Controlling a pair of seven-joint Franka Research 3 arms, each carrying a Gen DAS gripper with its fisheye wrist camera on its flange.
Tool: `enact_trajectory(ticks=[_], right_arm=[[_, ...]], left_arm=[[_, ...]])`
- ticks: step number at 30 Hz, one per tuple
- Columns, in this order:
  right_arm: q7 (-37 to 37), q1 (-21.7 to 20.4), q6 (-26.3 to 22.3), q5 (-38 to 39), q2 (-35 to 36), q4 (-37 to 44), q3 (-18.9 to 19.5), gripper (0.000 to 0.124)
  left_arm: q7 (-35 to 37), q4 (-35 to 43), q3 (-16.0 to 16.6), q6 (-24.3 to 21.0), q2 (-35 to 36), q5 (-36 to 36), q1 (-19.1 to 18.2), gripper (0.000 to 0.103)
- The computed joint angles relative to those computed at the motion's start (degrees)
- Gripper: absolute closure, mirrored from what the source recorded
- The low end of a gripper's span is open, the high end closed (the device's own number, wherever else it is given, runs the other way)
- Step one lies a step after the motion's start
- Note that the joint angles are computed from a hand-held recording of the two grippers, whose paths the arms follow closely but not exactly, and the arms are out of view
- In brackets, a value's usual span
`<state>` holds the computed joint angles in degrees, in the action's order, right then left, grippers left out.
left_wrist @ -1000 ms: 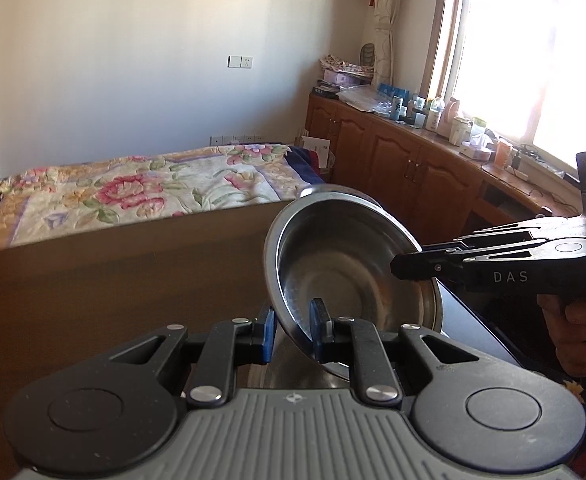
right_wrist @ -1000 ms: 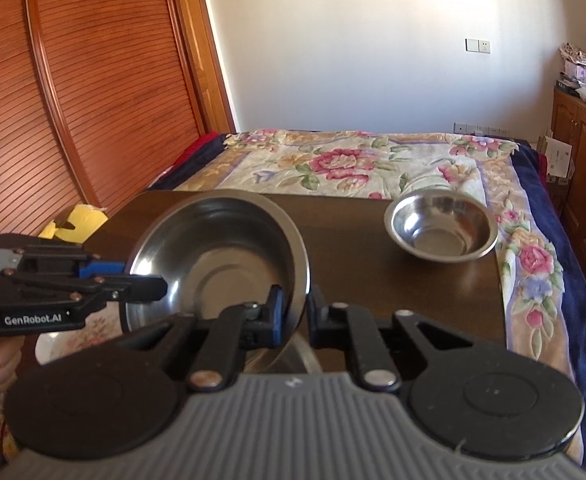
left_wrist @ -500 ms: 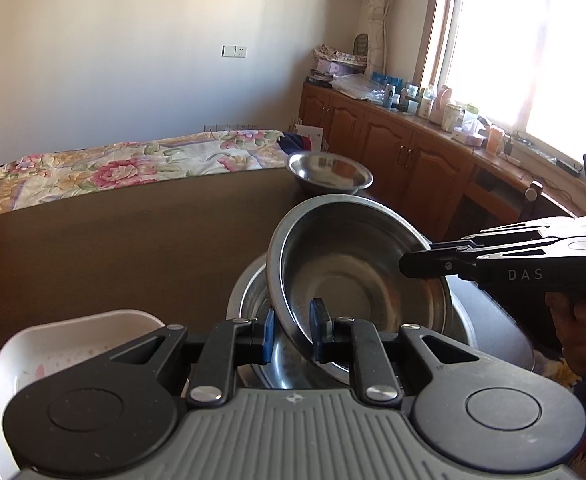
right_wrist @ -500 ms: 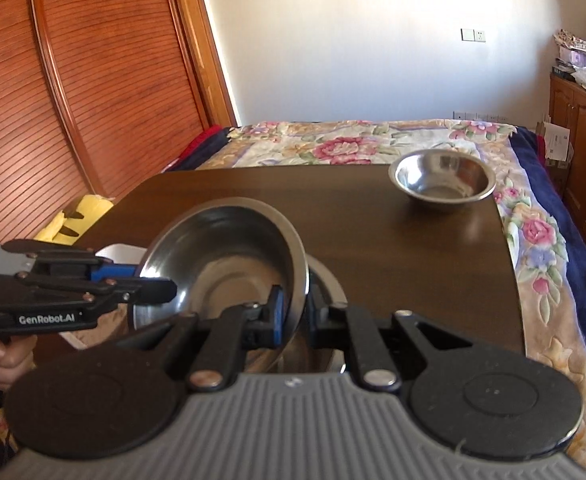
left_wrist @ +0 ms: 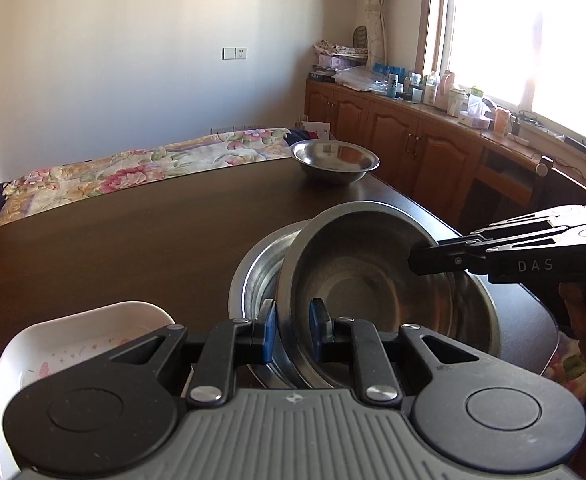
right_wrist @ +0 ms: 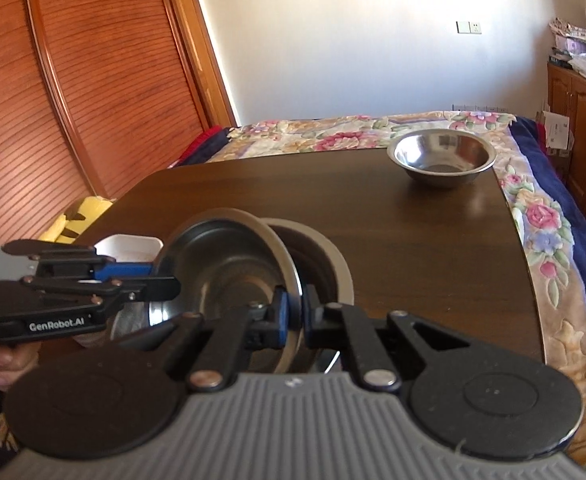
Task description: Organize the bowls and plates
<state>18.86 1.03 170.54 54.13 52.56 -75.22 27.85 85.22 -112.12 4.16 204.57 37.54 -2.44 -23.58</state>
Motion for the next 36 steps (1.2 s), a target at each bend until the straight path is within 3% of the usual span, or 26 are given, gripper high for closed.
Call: enact_trajectory(ticks=[3,8,25,36], right_arm=[[-0.62,0.3,1.04,-0.47,0.13,-0.02,0.03,0.115],[-0.69,0.51,2.89,-1.81,0.69,0.37,0.34,0.115],[8.87,6.33,7.51,-17.8,1.32,0.43,-5.98,0.111],[12.36,2.4,9.93,-24.61,1.94,-1.04,-0.63,0.111]], left_arm=[[0.58,0.24,0.94,0.25,0.45,-1.34,-1.24,0.085],[0.07,-0.08,-0.02,2.01,0.29,-1.53,0.0,0.085],[0.52,-0.48,-1.81,3.58,-0.11,-2.19,1.51,0.085],[0.15,-0.55,-1.96,4.2,-0.25,-1.99,1.98,0.085]])
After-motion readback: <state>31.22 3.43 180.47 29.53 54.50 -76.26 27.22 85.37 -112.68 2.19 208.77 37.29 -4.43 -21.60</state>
